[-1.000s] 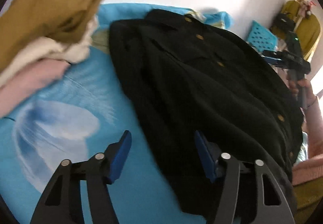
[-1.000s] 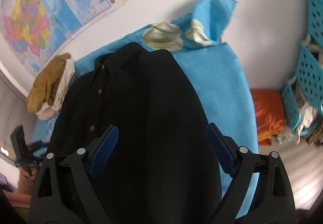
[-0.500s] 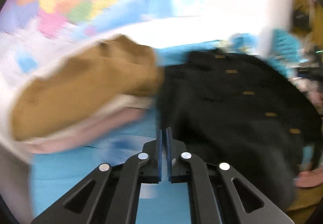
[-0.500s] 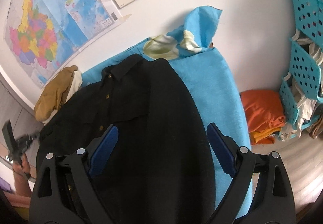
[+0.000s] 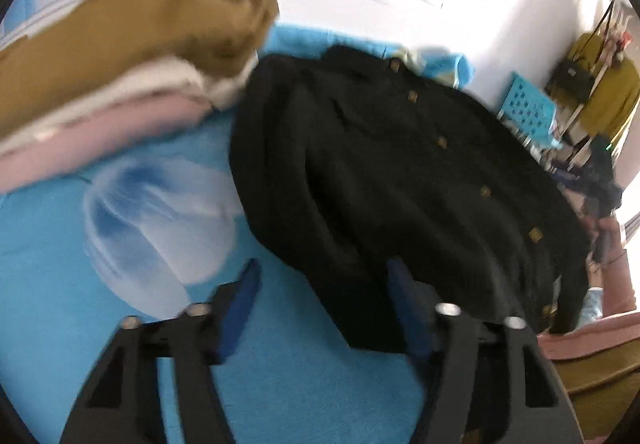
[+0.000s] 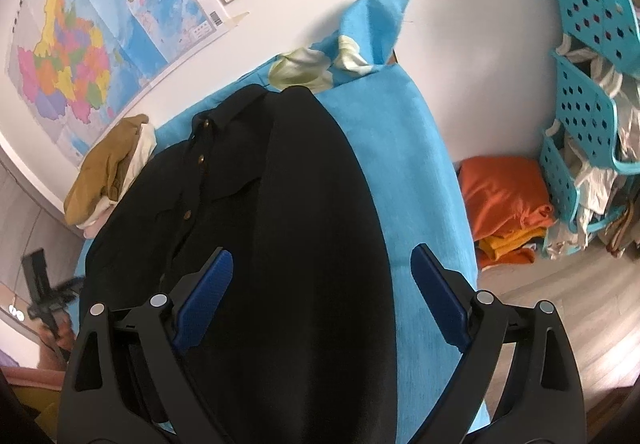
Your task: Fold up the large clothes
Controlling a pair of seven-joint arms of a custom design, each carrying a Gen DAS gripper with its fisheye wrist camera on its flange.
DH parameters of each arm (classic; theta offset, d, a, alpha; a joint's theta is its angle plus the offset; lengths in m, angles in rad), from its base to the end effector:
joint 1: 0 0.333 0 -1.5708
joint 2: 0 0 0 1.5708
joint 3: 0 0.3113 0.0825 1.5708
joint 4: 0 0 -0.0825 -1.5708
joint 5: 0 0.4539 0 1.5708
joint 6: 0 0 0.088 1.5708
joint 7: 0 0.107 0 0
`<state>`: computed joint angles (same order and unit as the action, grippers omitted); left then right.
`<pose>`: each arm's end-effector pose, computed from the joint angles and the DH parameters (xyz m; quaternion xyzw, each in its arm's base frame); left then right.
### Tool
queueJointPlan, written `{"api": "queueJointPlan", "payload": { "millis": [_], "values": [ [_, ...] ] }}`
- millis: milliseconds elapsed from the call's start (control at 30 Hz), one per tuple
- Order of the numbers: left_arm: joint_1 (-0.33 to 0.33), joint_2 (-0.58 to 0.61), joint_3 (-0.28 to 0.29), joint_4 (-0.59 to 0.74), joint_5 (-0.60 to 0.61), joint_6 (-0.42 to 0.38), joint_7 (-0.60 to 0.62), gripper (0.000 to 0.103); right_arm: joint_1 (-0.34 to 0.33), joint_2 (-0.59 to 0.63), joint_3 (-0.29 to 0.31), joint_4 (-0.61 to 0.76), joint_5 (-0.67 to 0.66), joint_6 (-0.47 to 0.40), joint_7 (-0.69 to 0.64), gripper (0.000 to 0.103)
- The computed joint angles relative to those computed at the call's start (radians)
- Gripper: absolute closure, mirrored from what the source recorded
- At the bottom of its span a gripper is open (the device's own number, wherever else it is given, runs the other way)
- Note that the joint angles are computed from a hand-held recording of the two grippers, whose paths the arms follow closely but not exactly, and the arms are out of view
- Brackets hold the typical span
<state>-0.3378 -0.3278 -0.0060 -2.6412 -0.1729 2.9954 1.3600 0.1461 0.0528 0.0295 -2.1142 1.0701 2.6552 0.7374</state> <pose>0.4778 -0.1579 0.3798 -0.6756 0.6564 -0.3104 0.1277 0.6349 0.0878 0.3877 -0.6964 0.5964 -0.0361 0.3975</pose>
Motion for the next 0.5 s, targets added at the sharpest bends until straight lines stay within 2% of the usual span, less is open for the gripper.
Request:
{"api": "queueJointPlan", "payload": {
  "millis": [33,67,100,167,200,233,267,333,400,467,500],
  "values": [
    [-0.001,0.023,-0.008,0.010,-0.022,-0.006,0.015,0.092,-0.001,-0.001,-0.001,-0.003,0.005,-0.003,-0.001,0.013],
    [0.033,0.031,-0.039,0.017,0.026,-0.017,-0.033,0.097,-0.001,-0.001,-0.001,-0.004,0.006,-0.001,0.000,0.013],
    [0.102,0.033,-0.103,0.022,0.135,-0.026,-0.132,0.097,-0.002,-0.005,-0.001,-0.010,0.014,-0.003,-0.004,0.013],
    [0.218,0.013,-0.210,0.023,0.266,-0.029,-0.243,0.097,-0.003,-0.019,-0.003,-0.025,0.029,-0.003,-0.019,0.013],
    [0.252,-0.024,-0.237,0.017,0.324,-0.040,-0.293,0.097,-0.003,-0.026,-0.004,-0.031,0.036,-0.004,-0.027,0.013],
    [0.251,-0.063,-0.228,0.005,0.338,-0.045,-0.312,0.097,-0.003,-0.033,-0.006,-0.038,0.042,-0.007,-0.036,0.013],
    [0.282,-0.107,-0.247,-0.002,0.378,-0.068,-0.357,0.097,-0.001,-0.045,-0.008,-0.049,0.050,-0.003,-0.047,0.013],
    [0.376,-0.202,-0.327,0.002,0.496,-0.165,-0.460,0.097,0.001,-0.060,-0.014,-0.063,0.064,-0.007,-0.067,0.013],
    [0.446,-0.241,-0.405,0.035,0.592,-0.291,-0.524,0.097,0.005,-0.074,-0.019,-0.078,0.074,-0.008,-0.084,0.013],
    [0.549,-0.206,-0.549,0.128,0.782,-0.543,-0.629,0.093,0.009,-0.082,-0.023,-0.092,0.067,-0.009,-0.090,0.013],
    [0.565,-0.187,-0.582,0.151,0.835,-0.632,-0.645,0.090,0.011,-0.084,-0.024,-0.097,0.059,-0.004,-0.088,0.013]
  ]
}}
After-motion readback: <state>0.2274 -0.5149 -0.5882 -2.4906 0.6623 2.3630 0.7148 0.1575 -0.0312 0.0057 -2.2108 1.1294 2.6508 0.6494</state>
